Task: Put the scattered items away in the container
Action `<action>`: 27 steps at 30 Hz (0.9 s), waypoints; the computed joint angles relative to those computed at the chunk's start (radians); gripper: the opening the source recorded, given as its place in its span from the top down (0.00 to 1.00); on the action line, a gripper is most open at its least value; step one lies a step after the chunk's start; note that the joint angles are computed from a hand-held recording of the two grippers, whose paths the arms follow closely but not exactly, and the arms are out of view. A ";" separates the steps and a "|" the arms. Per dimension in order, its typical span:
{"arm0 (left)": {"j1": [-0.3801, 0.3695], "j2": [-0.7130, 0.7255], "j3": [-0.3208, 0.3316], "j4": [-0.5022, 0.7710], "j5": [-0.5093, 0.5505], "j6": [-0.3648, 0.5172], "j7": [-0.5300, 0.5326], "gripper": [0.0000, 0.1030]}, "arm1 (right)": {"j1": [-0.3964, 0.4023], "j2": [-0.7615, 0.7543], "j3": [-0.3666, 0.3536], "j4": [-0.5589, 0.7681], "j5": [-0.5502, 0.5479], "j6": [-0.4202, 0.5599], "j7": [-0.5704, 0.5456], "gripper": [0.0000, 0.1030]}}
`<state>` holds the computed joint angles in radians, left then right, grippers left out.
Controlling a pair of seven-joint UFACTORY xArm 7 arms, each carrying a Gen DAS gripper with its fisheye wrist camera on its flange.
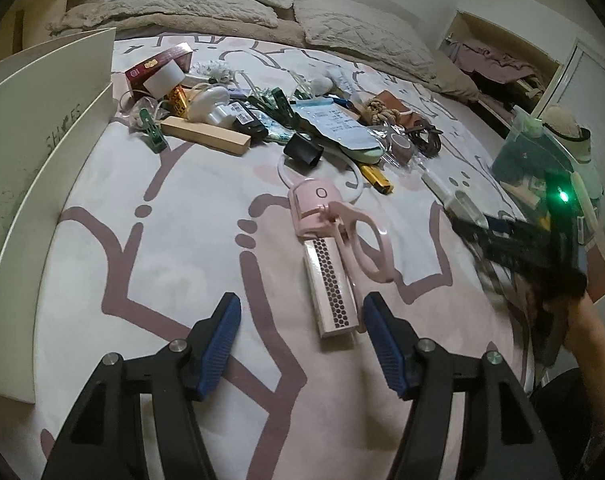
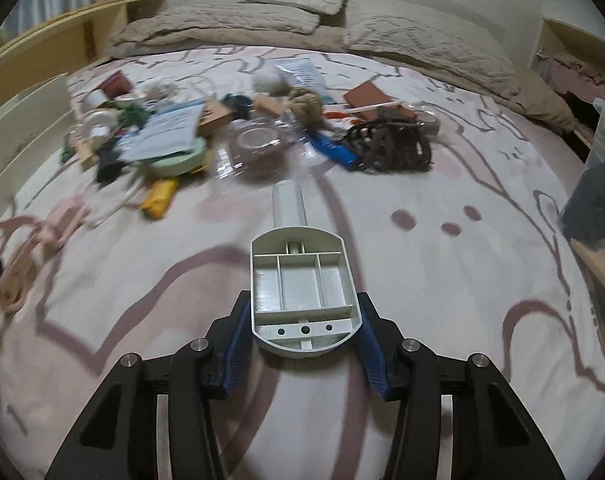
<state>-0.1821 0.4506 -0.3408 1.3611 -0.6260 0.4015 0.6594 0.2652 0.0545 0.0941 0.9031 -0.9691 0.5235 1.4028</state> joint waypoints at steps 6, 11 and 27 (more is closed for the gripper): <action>-0.010 -0.003 0.020 -0.003 0.036 0.008 -0.035 0.38 | 0.014 -0.044 0.025 -0.064 -0.025 -0.070 0.107 0.51; -0.011 -0.007 0.016 -0.011 0.048 0.010 -0.033 0.38 | 0.031 -0.069 0.057 -0.097 -0.076 -0.096 0.203 0.51; -0.052 -0.003 0.074 -0.005 0.184 -0.032 -0.177 0.36 | 0.068 -0.075 0.094 -0.121 -0.326 -0.072 0.444 0.51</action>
<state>-0.2342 0.4479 -0.2670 1.3557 -0.4423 0.3692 0.4826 0.3330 -0.0201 0.1879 0.7819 -1.2947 0.4514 1.8467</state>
